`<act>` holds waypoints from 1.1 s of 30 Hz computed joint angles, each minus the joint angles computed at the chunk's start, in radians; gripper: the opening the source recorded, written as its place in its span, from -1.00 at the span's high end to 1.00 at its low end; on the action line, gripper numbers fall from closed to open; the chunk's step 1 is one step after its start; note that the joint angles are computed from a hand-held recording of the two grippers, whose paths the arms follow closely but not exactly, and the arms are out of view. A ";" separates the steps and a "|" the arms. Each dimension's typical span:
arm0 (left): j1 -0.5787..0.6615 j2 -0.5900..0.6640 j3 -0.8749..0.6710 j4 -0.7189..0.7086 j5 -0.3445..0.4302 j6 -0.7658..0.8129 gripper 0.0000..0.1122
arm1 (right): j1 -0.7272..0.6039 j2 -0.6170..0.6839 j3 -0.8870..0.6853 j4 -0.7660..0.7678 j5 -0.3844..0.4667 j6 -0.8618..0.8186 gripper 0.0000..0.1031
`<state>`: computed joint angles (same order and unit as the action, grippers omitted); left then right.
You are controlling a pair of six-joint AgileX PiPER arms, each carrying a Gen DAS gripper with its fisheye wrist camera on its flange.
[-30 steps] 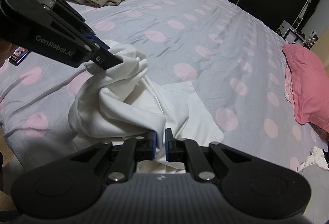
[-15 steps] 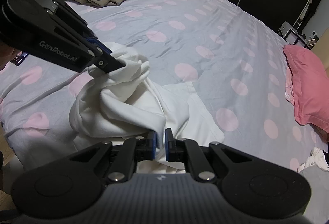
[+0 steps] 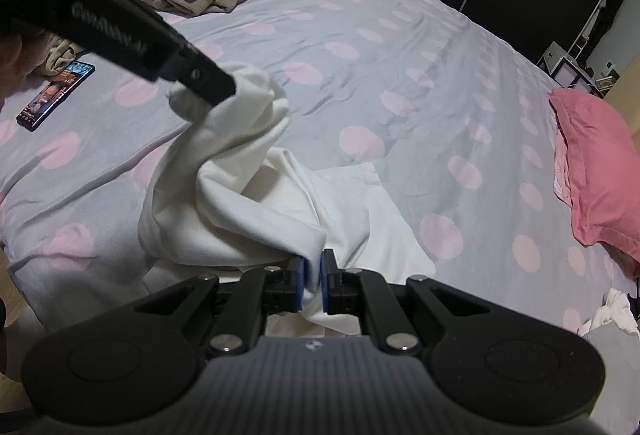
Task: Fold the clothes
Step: 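Lower the shirt onto the bed with both grippers, laying it flat, then open the left gripper to release the shirt while the right gripper keeps holding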
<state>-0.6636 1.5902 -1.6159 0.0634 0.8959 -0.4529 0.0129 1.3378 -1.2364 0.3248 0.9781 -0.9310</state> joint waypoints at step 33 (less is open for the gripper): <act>0.048 -0.089 0.053 -0.202 -0.108 0.136 0.86 | 0.138 -0.127 0.044 0.108 -0.056 -0.040 0.66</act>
<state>-0.6155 1.5013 -1.5634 -0.1382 0.7876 -0.3164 0.1508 1.2107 -1.1927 0.4329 0.9216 -0.9706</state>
